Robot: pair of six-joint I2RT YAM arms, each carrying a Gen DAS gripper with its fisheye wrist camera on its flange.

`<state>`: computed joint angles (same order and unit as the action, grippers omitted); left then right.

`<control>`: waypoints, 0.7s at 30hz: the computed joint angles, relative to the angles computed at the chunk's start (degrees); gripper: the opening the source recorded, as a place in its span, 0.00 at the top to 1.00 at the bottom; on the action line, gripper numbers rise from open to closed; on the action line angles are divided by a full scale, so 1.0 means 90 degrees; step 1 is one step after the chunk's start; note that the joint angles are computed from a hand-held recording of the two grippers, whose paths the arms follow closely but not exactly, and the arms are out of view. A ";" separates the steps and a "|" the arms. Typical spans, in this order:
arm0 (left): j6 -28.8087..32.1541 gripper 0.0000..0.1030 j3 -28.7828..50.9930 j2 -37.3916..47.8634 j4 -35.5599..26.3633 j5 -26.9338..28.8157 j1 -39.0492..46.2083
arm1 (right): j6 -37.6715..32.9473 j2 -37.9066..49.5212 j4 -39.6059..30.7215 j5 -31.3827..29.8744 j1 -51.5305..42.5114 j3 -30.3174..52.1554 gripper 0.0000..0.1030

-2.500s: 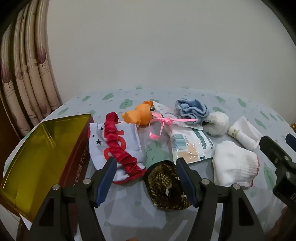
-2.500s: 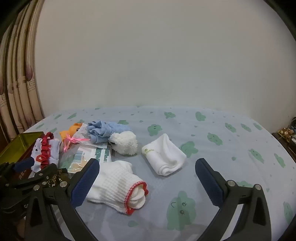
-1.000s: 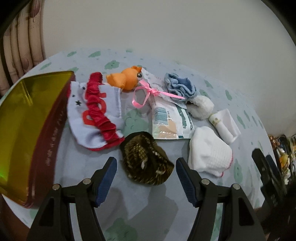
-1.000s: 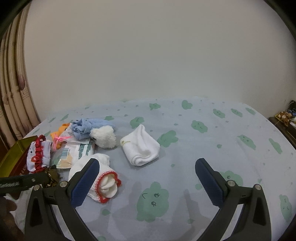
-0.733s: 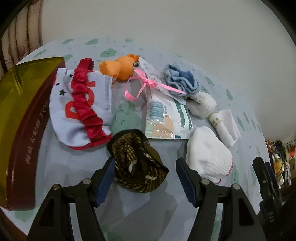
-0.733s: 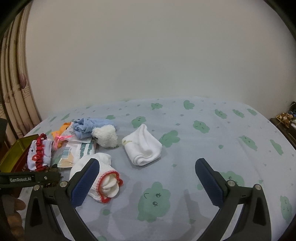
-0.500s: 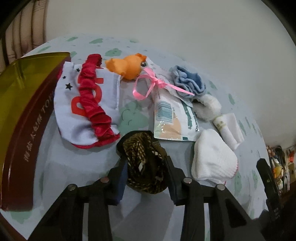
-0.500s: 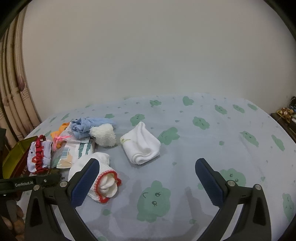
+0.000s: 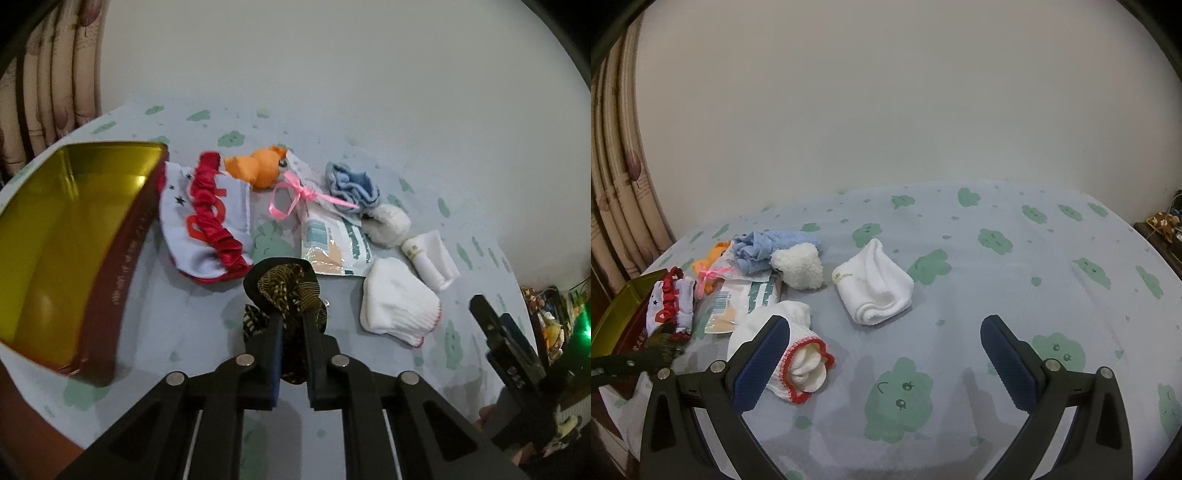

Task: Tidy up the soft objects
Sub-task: 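Carry the hat with the left gripper toward the gold tray while the right gripper grasps the white red-trimmed mitten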

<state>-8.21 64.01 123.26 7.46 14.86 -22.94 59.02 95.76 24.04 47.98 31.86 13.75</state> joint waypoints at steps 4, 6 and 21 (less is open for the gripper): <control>0.0150 0.90 -0.0510 -0.0630 0.0024 0.0114 0.0189 | -0.0023 0.0111 0.0101 0.0045 0.0076 0.0017 0.00; 0.0242 0.90 -0.0770 -0.0966 0.0044 0.0151 0.0304 | -0.0124 0.0153 0.0069 0.0019 0.0106 0.0085 0.00; 0.1143 0.90 -0.0616 -0.1951 -0.0809 0.0341 0.1765 | -0.3497 0.0514 -0.0568 -0.1857 -0.0350 0.1411 0.01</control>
